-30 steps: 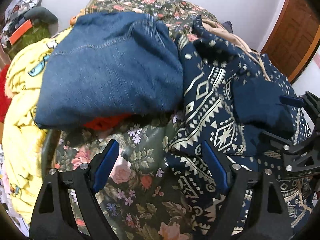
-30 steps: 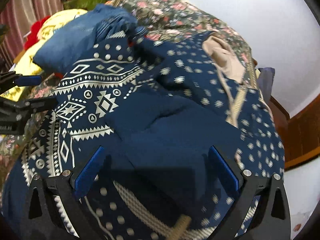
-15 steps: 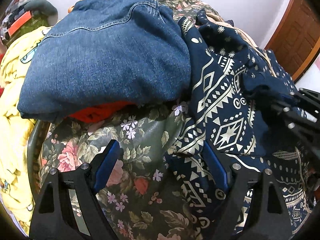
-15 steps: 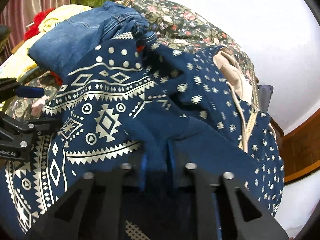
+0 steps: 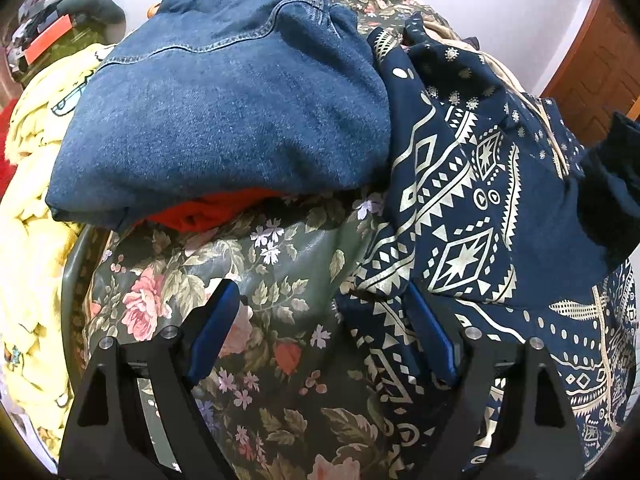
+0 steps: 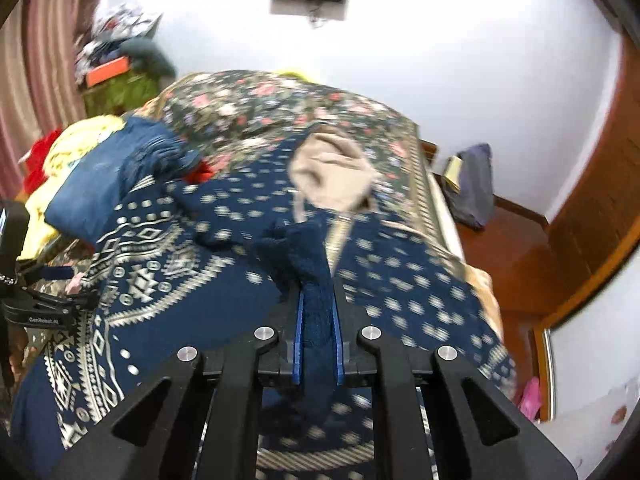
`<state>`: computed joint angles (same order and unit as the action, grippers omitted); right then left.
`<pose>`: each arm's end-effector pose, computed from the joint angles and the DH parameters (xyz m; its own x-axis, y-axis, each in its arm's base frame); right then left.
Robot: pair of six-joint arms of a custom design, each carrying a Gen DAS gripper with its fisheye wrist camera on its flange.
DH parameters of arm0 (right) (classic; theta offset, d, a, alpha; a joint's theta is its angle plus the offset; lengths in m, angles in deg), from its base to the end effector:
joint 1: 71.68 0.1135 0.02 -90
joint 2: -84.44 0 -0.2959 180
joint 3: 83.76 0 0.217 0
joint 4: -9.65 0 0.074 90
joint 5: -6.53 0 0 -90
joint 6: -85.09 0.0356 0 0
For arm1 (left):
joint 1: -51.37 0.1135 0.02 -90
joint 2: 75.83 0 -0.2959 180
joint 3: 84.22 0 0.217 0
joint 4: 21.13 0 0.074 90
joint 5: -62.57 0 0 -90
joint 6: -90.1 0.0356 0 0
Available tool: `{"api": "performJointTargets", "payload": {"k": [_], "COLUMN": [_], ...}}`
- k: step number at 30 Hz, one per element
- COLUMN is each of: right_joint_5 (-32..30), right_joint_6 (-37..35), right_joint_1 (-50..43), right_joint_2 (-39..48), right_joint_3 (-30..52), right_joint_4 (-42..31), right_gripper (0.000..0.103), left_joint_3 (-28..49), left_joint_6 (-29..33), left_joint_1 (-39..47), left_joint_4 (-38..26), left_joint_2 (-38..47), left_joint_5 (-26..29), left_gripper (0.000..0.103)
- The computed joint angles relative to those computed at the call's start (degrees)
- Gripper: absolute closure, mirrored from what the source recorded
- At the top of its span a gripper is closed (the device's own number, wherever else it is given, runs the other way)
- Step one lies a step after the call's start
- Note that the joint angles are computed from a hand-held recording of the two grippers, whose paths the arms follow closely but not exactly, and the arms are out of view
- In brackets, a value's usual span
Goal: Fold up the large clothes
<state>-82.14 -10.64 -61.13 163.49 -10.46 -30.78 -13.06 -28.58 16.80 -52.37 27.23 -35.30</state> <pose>0.2514 0.0460 0.3032 -0.6891 -0.2299 -0.6873 -0.2372 0.9677 -0.0858 0.2666 -0.1778 0.1896 -0.8898 0.0358 -0.4550 0.0959 0.9893 -0.1097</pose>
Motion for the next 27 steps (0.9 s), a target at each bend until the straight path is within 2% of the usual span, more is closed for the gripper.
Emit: {"api": "performJointTargets", "payload": {"k": [7, 13, 18, 23, 26, 27], "right_joint_5": [-7.1, -10.2, -12.1, -12.2, -10.6, -10.3], "right_joint_6": [-3.0, -4.6, -6.2, -6.4, -7.8, -8.4], "right_joint_1": [-13.8, -23.1, -27.5, -27.5, -27.4, -27.6], "right_joint_2": [-1.6, -0.6, 3.5, 4.4, 2.9, 2.4], "right_joint_3": [-2.5, -7.2, -9.2, -9.2, -8.4, -7.8], "right_joint_4": [-2.4, -0.3, -0.1, -2.5, -5.4, -6.8], "right_gripper": [0.094, 0.094, 0.094, 0.092, 0.082, 0.074], "left_joint_3": [1.9, 2.7, 3.7, 4.3, 4.5, 4.6], "left_joint_6": [-1.5, -2.3, -3.0, -3.2, -3.0, -2.8], "left_joint_1": [-1.5, -1.9, -2.5, -3.3, -3.5, -3.5], "left_joint_4": [-2.4, -3.6, -5.4, -8.3, -10.5, -11.0], "left_joint_2": [0.7, 1.3, 1.6, 0.7, -1.0, -1.7], "left_joint_5": [-2.2, -3.1, -4.2, -6.0, -6.7, -6.8], "left_gripper": [0.019, 0.018, 0.018, 0.018, 0.018, 0.018]}}
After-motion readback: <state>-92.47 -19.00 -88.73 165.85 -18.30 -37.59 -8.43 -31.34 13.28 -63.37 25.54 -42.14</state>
